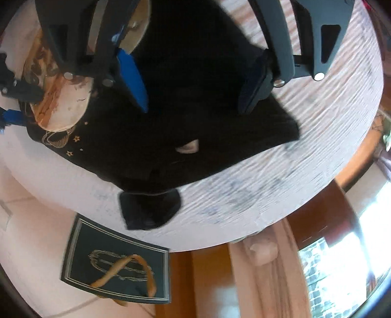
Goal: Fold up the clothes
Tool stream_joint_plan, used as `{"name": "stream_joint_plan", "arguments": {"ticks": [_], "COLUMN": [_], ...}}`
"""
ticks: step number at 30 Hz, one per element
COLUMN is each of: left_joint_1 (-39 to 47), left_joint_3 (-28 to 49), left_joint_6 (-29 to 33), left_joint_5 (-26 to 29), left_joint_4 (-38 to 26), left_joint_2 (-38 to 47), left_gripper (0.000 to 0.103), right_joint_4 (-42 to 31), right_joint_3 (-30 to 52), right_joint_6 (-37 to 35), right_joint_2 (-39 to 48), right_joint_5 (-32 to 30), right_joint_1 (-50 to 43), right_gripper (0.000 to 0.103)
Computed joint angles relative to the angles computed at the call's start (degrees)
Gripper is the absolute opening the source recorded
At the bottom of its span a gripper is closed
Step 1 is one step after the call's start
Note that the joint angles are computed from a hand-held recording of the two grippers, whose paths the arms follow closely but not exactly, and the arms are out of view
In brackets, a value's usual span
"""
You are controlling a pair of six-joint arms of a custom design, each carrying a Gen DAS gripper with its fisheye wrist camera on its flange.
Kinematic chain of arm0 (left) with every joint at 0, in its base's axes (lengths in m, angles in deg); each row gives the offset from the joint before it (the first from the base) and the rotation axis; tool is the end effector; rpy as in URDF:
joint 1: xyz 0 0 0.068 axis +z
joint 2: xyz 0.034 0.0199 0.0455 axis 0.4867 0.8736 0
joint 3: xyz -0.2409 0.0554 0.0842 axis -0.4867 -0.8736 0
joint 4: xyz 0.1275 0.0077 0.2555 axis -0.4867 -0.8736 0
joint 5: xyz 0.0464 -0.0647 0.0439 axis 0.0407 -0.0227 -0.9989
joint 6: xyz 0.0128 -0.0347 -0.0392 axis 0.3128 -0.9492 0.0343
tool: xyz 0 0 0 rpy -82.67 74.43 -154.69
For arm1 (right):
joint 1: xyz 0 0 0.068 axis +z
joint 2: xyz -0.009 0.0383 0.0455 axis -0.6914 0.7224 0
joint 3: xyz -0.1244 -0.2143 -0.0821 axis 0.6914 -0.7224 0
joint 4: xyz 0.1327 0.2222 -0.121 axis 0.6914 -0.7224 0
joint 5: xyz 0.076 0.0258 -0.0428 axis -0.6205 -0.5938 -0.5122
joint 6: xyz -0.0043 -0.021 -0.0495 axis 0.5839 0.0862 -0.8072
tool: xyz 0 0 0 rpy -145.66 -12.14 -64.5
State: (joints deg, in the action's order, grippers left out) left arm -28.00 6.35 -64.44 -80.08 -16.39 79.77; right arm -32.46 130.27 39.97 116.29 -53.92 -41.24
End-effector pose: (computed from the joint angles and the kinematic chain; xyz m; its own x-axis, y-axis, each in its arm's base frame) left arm 0.2035 -0.2750 0.2297 -0.7215 -0.3304 -0.6085 -0.4427 0.8958 0.0385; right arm 0.3441 0.0349 0.2050 -0.6333 -0.5736 -0.5196 -0.7588 0.5924 0.2707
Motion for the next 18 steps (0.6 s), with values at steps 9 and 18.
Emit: {"name": "stream_joint_plan", "arguments": {"ticks": [9,18], "left_joint_1": [9.71,21.14], "left_joint_3": [7.78,4.82], "left_joint_6": [31.24,22.45], "left_joint_5": [7.32,1.63], "left_joint_4": [12.90,4.52], "left_joint_2": [0.87,2.66], "left_gripper": [0.070,0.049], "right_joint_4": [-10.89,-4.86], "right_joint_3": [3.62,0.70], "right_joint_6": [-5.95,-2.39], "right_joint_2": [-2.36,0.13], "right_joint_5": [-9.06,-4.13], "right_joint_1": [0.43,3.63], "right_gripper": [0.073,0.073]}}
